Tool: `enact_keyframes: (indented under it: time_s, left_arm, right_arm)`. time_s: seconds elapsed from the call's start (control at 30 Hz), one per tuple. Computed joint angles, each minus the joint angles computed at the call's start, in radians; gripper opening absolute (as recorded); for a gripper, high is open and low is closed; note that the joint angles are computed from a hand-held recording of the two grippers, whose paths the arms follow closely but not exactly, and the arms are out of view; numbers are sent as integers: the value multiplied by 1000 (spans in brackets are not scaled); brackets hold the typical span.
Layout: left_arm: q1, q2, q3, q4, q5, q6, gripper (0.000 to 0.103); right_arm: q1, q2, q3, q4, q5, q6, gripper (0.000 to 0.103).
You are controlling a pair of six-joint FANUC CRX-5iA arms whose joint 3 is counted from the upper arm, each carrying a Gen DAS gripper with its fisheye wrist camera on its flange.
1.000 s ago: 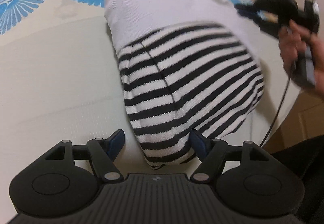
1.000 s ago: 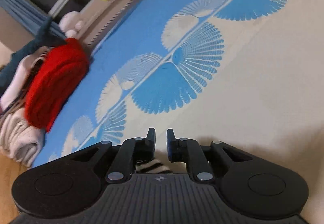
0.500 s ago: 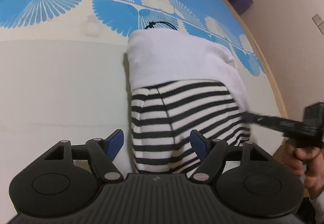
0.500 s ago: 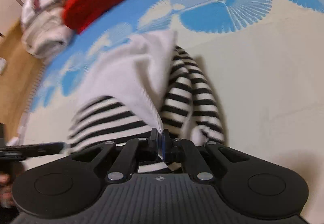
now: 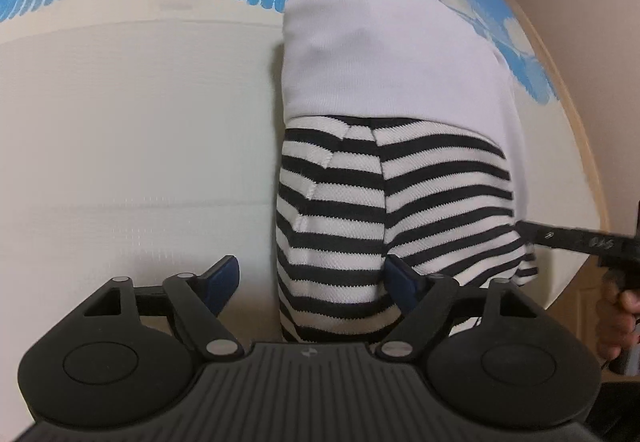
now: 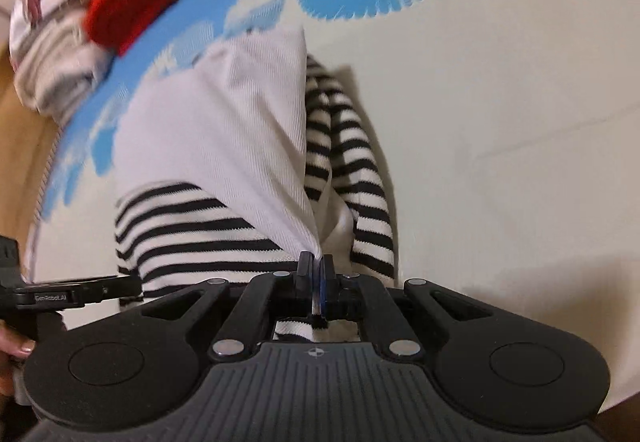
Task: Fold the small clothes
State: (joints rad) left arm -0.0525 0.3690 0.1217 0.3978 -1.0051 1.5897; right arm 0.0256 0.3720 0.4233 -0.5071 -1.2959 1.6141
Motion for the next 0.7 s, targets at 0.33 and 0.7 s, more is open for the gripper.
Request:
enact_keyframes:
  time_s: [0.33,0.7]
  left_arm:
    - [65,25,37,133,-25,-8,82]
    - [62,139,-23,404,173,-1,89]
  right_arm:
    - [-5,-111,-120,-40,416,-42,63]
    - [53,99,58,36,152,-207,71]
